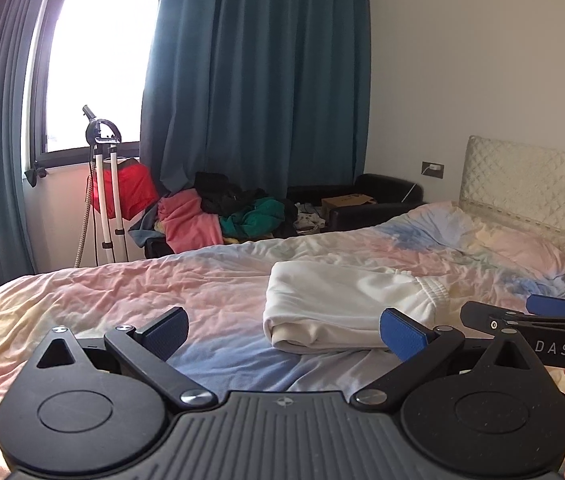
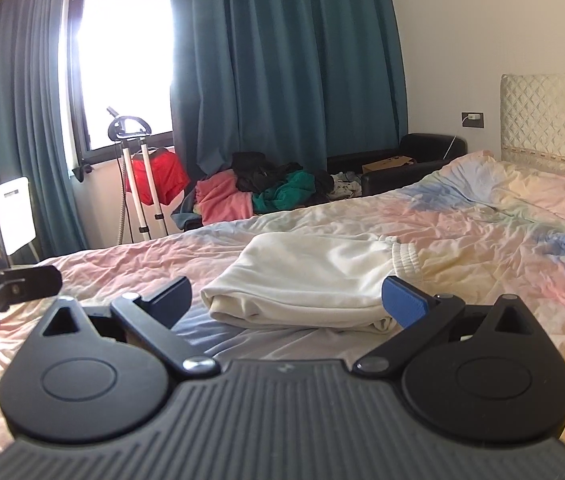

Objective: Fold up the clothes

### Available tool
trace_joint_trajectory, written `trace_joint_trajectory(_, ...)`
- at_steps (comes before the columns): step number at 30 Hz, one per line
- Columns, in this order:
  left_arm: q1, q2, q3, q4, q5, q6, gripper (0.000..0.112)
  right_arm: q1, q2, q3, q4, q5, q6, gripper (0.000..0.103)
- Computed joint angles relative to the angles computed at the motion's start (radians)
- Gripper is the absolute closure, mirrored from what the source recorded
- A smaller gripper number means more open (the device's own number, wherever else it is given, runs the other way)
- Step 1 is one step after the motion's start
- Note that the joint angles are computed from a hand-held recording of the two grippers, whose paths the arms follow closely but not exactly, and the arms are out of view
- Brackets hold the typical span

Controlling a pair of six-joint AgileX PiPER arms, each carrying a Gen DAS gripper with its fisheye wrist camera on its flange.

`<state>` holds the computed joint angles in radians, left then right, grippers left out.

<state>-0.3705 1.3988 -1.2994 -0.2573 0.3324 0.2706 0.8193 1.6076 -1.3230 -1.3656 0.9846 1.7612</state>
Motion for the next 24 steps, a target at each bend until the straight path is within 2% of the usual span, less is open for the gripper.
trace_joint_trajectory(5,-0.002,0.01,0.014,0.035,-0.022,-0.036,0.01,0.022,0.029,-0.006,-0.028,0.043,0.006,0.0)
trace_joint_trajectory(12,0.035,0.029,0.022,-0.024,-0.01,-0.001,0.01,0.035,0.051,-0.008,-0.049,0.085,0.01,0.0)
trace_joint_trajectory(24,0.029,0.032,0.027,0.061,-0.023,-0.082,0.01,0.001,0.057,-0.03,0.02,0.05,-0.024,0.0)
